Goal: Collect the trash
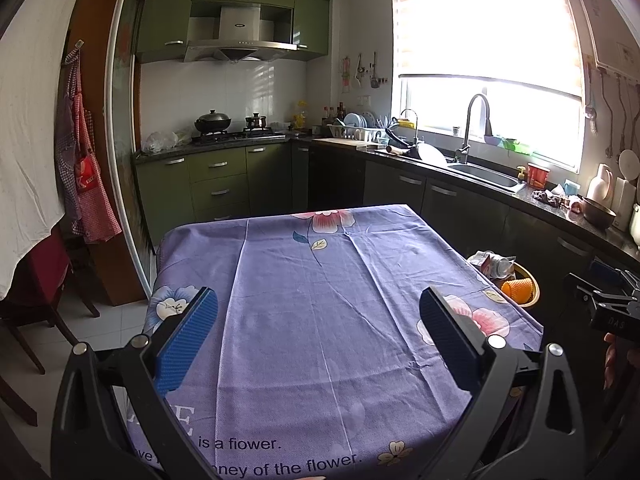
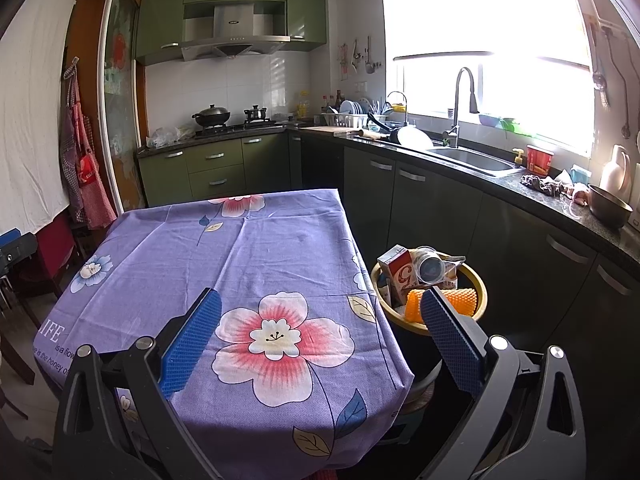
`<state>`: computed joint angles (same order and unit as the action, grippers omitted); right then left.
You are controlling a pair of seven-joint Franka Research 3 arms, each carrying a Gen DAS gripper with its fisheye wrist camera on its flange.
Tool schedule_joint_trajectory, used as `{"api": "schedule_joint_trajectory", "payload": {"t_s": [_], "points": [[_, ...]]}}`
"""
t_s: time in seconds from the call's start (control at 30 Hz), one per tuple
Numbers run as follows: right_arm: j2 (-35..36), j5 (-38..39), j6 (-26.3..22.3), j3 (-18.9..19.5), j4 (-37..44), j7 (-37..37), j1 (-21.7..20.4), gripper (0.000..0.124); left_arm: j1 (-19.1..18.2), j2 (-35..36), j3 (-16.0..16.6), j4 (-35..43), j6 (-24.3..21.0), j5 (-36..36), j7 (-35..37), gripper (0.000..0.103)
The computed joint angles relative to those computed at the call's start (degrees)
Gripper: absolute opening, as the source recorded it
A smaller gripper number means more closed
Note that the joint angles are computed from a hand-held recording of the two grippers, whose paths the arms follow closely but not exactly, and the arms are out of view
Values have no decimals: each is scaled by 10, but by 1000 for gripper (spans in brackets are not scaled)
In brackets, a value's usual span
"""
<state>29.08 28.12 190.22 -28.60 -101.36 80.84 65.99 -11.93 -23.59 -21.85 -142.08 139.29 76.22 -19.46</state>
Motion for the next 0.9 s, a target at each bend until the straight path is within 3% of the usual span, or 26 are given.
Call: {"api": "schedule_joint_trajectory", "payload": {"t_s": [0.9], "points": [[0,3,0,2,0,-2,-1,98,-4,11,2,9,0,5,6,96]]}}
